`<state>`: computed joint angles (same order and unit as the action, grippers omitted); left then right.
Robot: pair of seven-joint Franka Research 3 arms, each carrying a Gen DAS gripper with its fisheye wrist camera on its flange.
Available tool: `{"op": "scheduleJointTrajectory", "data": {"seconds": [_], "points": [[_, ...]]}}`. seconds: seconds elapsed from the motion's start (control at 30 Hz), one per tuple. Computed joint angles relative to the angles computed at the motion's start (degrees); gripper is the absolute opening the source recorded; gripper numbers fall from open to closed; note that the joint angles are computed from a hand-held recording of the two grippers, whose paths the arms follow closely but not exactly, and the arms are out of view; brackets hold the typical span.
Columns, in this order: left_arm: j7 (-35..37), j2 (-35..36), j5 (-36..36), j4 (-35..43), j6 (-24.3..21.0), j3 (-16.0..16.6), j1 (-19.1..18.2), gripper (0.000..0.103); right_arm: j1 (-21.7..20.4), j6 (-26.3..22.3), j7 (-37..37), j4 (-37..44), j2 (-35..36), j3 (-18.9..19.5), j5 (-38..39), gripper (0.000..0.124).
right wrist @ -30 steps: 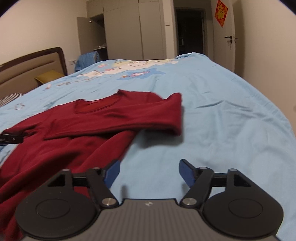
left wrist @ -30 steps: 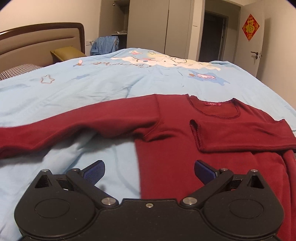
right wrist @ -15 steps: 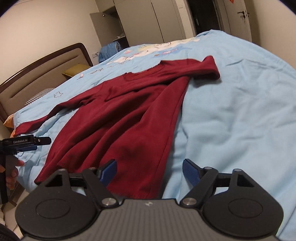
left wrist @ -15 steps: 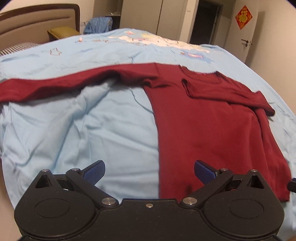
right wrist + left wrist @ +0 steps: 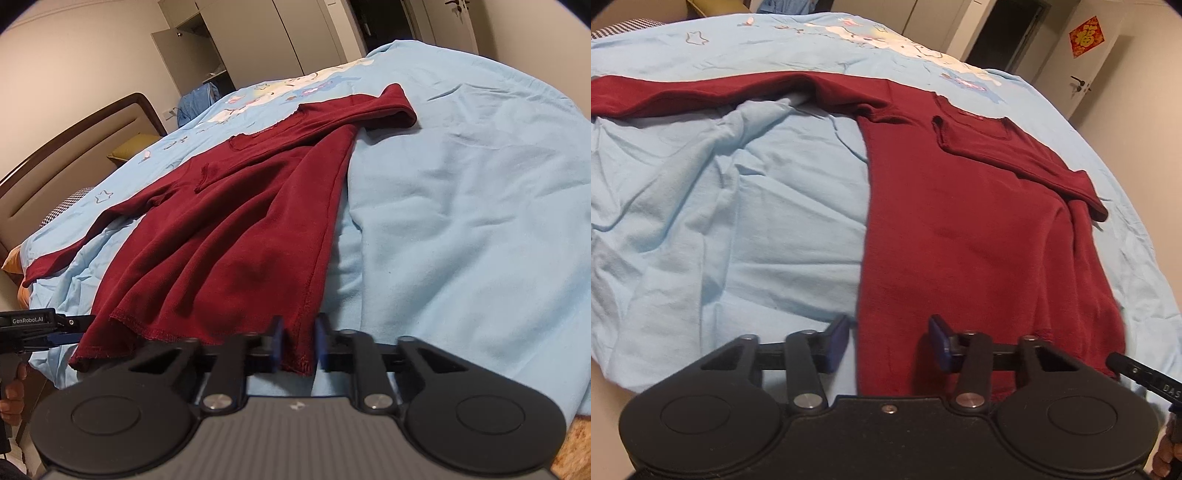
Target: Fold small clothes
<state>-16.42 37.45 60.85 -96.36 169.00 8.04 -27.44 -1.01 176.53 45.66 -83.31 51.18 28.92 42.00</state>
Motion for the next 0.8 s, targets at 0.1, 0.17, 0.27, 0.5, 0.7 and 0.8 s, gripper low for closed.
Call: {"op": "scheduleJointTrajectory", "data": {"seconds": [0.1, 0.17, 0.27, 0.5, 0.7, 0.8], "points": [[2.01, 0.05, -1.14, 0.43, -0.75, -0.89, 0.34, 0.013, -1.25, 2.57, -1.65, -1.41, -0.31, 2.11, 0.47, 0.005], [2.24, -0.38, -1.04, 0.37, -1.33, -0.68, -0.10, 0.005, -3.45, 5.31, -3.34, -3.20, -0.70, 5.15, 0.22, 0.005], [-1.65, -1.75, 2.33, -0.34, -0.85, 1.30, -1.93, 0.003, -7.23, 9.17, -4.27, -6.41, -1.72, 9.47, -1.32, 0.005], [-5.45, -6.46, 7.68, -2.78, -5.84, -1.53, -1.12, 0.002, -15.56, 15.60, -2.31, -14.13, -5.42, 16.16, -5.96, 0.004], [-8.50, -10.81, 11.36, -7.17, -7.79, -5.22, 1.27, 0.002, -16.75, 16.44, 1.22, -19.32, -10.74, 13.88, -9.26, 0.004], [-8.12, -10.85, 10.44, -8.39, -8.01, -7.49, 3.19, 0.002, -14.35, 15.47, 3.16, -21.57, -13.75, 9.88, -10.26, 0.004]]}}
